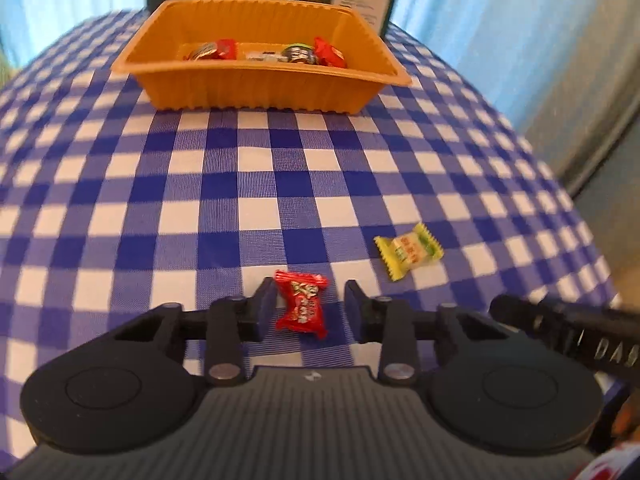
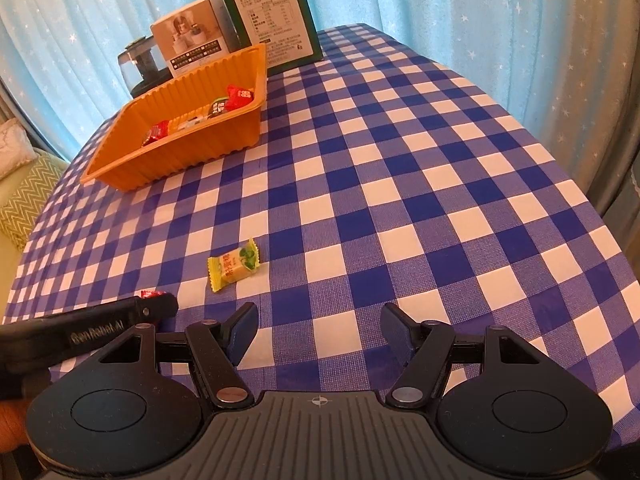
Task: Organize snacks
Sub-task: 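Grasp the small red candy with the left tool while the right tool grasps the yellow packet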
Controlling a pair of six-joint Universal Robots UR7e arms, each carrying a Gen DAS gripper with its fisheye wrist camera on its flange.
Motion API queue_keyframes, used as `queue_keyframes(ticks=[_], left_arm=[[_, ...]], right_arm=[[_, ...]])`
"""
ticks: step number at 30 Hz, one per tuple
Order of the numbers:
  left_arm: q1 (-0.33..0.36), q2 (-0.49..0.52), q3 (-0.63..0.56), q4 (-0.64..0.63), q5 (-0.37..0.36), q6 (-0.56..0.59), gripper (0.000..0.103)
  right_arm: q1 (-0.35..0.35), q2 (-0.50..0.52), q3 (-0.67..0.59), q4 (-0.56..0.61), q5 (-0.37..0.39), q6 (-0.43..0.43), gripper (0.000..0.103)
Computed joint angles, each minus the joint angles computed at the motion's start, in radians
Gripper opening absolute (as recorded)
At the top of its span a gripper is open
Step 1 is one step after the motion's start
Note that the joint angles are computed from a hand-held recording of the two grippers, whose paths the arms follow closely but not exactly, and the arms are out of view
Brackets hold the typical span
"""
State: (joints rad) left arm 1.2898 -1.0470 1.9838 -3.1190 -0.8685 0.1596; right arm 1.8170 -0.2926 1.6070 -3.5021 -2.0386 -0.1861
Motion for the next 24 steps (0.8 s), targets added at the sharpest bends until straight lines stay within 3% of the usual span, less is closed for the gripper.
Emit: queue_keyframes(ticks=[2, 5, 12, 24], left_arm=[[-0.005, 0.003, 0.010, -0.016, 0.026, 0.059, 0.018], [0.002, -0.019, 0.019, -0.003, 0.013, 0.061, 0.015], [0.005, -0.077, 0.059, -0.033, 0.027, 0.044, 0.015], [0.028, -0.131, 0.077, -0.056, 0.031, -0.004, 0.015]], right_arm=[[0.000, 0.005, -0.006, 0.005, 0.009, -0.001, 0.068], [-0.001, 0.012, -0.017, 0.017, 0.037, -0.015, 0.068], [0.000, 0.060, -0.080, 0.058, 0.125, -0.038, 0.067], [0.017, 0.176, -0.266, 0.098, 0.141, -0.097, 0.067]])
